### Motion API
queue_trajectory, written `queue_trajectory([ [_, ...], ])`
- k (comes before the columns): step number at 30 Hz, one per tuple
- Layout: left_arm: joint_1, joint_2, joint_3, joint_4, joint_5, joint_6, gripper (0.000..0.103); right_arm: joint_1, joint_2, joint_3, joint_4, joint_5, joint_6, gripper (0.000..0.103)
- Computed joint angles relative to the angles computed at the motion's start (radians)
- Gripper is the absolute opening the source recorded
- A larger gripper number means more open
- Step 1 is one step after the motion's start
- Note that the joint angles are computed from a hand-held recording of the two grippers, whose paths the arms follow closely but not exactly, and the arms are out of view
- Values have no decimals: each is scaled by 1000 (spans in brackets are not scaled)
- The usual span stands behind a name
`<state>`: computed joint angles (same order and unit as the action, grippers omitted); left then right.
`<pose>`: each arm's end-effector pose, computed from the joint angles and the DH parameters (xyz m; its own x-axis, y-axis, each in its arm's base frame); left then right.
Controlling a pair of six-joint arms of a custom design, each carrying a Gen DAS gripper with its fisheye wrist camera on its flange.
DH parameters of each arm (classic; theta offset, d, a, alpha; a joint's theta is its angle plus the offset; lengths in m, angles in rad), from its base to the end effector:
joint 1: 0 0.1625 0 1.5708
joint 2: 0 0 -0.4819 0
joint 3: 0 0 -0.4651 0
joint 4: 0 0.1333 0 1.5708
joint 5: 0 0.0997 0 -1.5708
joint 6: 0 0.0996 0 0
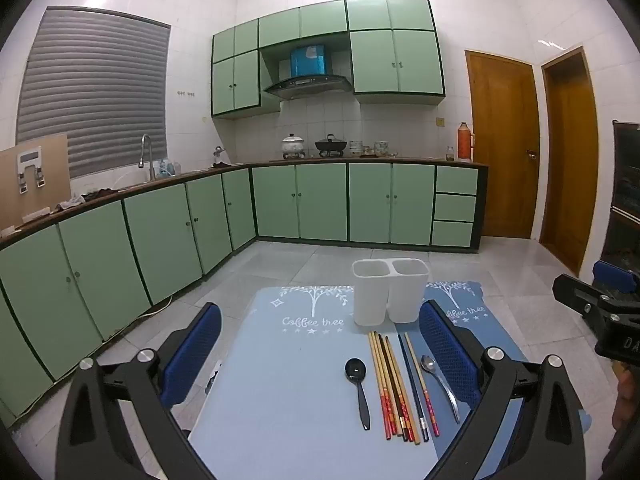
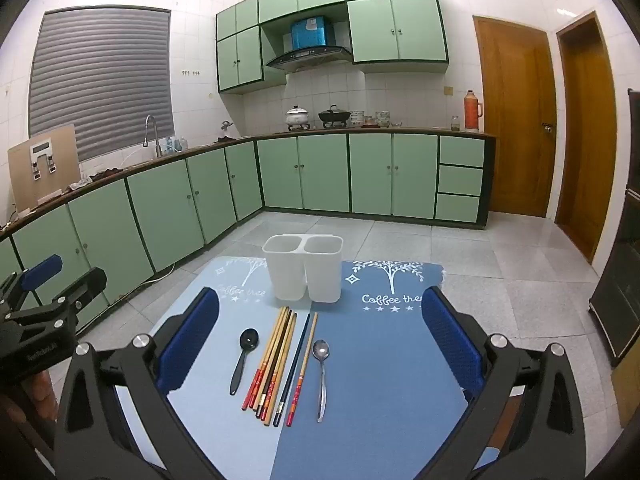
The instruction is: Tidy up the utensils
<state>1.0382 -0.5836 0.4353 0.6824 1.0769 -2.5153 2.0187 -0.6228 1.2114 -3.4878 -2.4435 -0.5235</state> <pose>-0.2948 -0.8557 0.3663 -0.6309 0.3345 -0.7000 0.7755 0.2993 -0.5559 0.4257 -0.7544 0.2668 -0.7287 0.2313 0.6446 -0.5407 0.3833 -0.7488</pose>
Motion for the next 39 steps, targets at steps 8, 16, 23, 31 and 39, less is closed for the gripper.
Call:
queue_trajectory([
  [8,-3,-6,15,-14,-10,6,97,0,-1,1,3,1,7,98],
  [16,-3,15,-23,7,-5,-2,97,-1,-2,1,4,2,8,98],
  [23,-4,2,2,-6,-6,-1,97,0,-1,0,4,2,8,98],
  [31,-3,5,-16,9,-4,0,97,0,-1,0,2,2,5,98],
  [39,-2,7,-21,12,-2,0,97,-1,-1,-1,1,4,5,98],
])
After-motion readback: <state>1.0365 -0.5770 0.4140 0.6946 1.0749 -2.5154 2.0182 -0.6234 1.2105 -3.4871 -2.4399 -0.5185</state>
